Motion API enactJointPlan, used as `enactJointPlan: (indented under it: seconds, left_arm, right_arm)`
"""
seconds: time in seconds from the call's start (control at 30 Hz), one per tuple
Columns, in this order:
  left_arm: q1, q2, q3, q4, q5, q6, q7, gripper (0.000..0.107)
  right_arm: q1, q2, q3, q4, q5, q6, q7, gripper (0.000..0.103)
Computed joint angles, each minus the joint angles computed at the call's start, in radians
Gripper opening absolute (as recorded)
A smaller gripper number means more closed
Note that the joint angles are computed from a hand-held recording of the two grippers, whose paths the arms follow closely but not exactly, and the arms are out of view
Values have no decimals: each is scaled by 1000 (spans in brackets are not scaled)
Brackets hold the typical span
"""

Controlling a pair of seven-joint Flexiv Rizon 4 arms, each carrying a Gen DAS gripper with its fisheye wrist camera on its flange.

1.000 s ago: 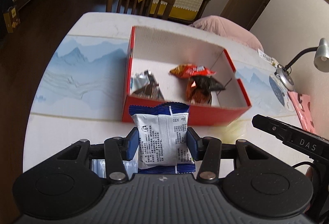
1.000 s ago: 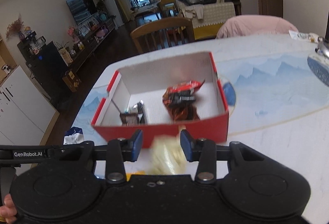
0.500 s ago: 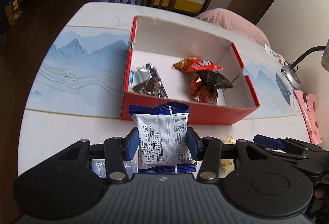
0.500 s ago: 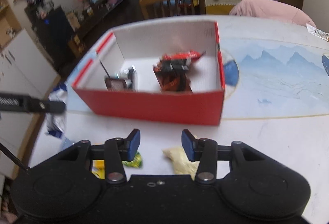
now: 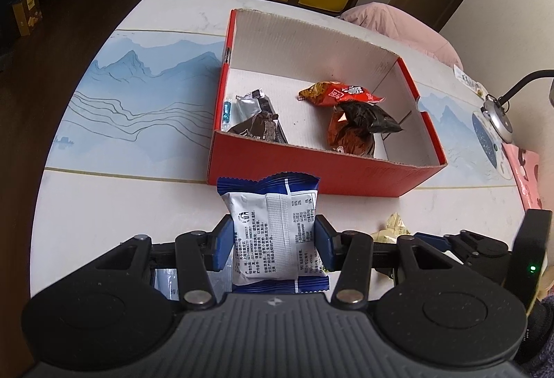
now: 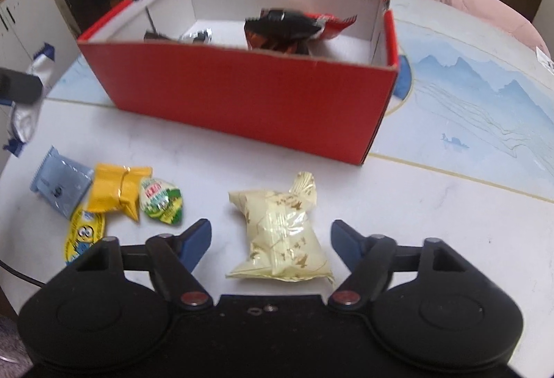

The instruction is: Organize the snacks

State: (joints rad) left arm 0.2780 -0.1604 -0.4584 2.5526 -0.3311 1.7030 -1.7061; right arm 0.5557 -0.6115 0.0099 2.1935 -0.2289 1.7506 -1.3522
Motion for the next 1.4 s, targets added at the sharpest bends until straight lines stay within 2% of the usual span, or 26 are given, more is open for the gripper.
enactJointPlan:
  seconds: [0.07,0.2,0.3,0.43,0.53,0.8,1.03,1.1,1.2,1.4]
  left_arm:
    - [-8,1,10,1,1,-2,-1,48]
    - [-23,3,24,2,-2,-2,-1,48]
    - [-16,2,15,6,-5,0,1,48]
    - [-3,-1,3,8,-1,2,-2,48]
    - [26,-1,-29,12,2,5,-4,48]
    - [116,6,-116,11,38,14,-23,48]
    - [113,11,-108,-18,49,13,-15,48]
    - [97,12,-90,-31,44,9,-4,48]
    - [2,5,12,-67,42,1,14,48]
    - [-254,-42,306,-181,76,-41,14,48]
  right_arm:
    - [3,-9,-5,-4,-3,5,-7,64]
    - [66,-13,-63,6,17,23,-11,53]
    - [60,-13,-59,8,30,30,-12,44]
    - [75,-16,-73,15,54,53,-15,39]
    - [72,-1,-65,25,77,62,-5,37]
    - [-18,89,29,53,92,108,9,36]
    - [-71,144,80,33,77,138,22,36]
    - [-100,149,106,16,59,133,29,36]
    - [-124,147,124,-17,39,120,42,36]
    - [-129,117,119,-101,3,81,54,36]
